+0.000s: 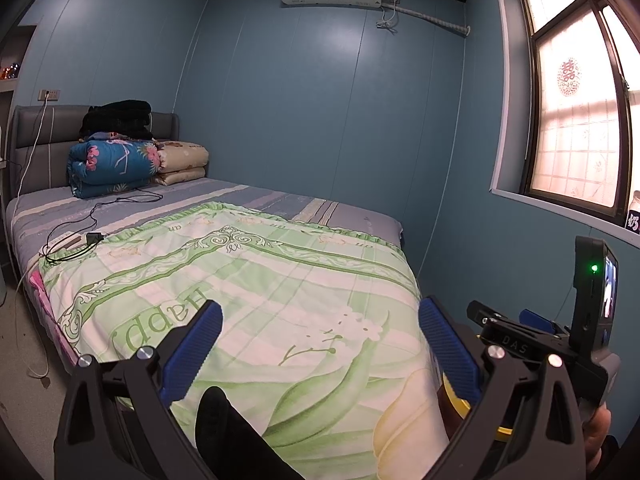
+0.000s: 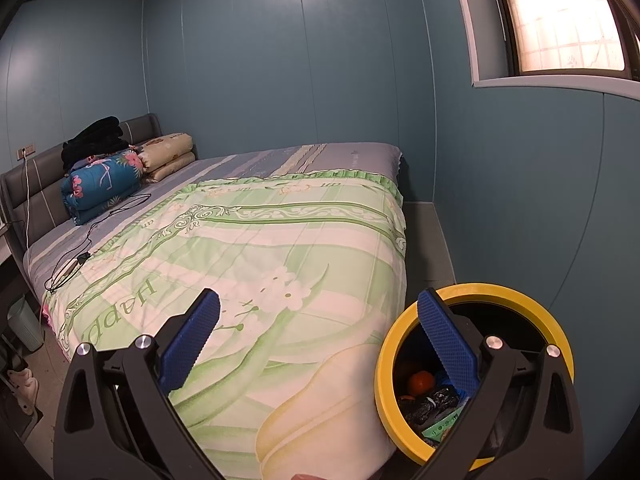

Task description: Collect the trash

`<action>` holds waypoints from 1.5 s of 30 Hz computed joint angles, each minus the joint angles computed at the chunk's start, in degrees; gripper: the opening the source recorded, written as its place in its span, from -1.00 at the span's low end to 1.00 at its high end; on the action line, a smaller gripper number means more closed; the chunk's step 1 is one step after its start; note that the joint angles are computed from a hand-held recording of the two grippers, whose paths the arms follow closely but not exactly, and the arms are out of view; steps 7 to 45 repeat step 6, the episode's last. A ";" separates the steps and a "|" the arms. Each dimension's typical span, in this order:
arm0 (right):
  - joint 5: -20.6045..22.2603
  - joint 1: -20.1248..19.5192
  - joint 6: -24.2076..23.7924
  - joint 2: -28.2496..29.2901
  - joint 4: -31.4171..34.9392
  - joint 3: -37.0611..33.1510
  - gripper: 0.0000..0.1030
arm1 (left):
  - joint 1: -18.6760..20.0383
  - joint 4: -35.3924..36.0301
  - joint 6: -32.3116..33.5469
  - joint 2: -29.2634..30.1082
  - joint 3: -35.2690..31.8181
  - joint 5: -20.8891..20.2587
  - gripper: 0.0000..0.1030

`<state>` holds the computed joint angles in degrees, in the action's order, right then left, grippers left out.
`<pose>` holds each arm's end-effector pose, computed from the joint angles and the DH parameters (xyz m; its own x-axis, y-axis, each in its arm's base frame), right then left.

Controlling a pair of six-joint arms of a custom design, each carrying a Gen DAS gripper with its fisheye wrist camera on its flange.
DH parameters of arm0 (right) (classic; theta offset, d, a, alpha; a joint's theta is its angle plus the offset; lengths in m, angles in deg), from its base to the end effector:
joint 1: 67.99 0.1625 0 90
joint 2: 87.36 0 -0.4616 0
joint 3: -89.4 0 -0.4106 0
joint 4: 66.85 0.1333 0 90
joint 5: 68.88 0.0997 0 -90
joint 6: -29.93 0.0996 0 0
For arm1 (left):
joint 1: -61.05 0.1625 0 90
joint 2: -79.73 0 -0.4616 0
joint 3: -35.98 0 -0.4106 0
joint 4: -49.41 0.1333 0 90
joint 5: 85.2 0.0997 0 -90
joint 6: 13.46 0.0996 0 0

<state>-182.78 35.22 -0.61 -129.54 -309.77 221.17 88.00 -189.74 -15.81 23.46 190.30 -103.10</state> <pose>0.1981 -0.4374 0.1101 -0.7857 -0.0984 0.6107 -0.5827 0.4493 -0.6772 -0.1509 -0.3326 0.1982 -0.8217 -0.0733 -0.5652 0.5265 0.2818 -0.8021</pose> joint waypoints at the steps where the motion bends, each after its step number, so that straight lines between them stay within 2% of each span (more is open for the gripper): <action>1: -0.03 0.01 -0.01 -0.01 0.04 -0.03 0.84 | 0.11 0.62 -0.56 -0.25 0.09 -0.16 0.84; 45: -0.20 0.04 0.24 0.12 0.38 -0.13 0.84 | 0.24 1.39 -1.14 -0.64 0.30 -0.51 0.84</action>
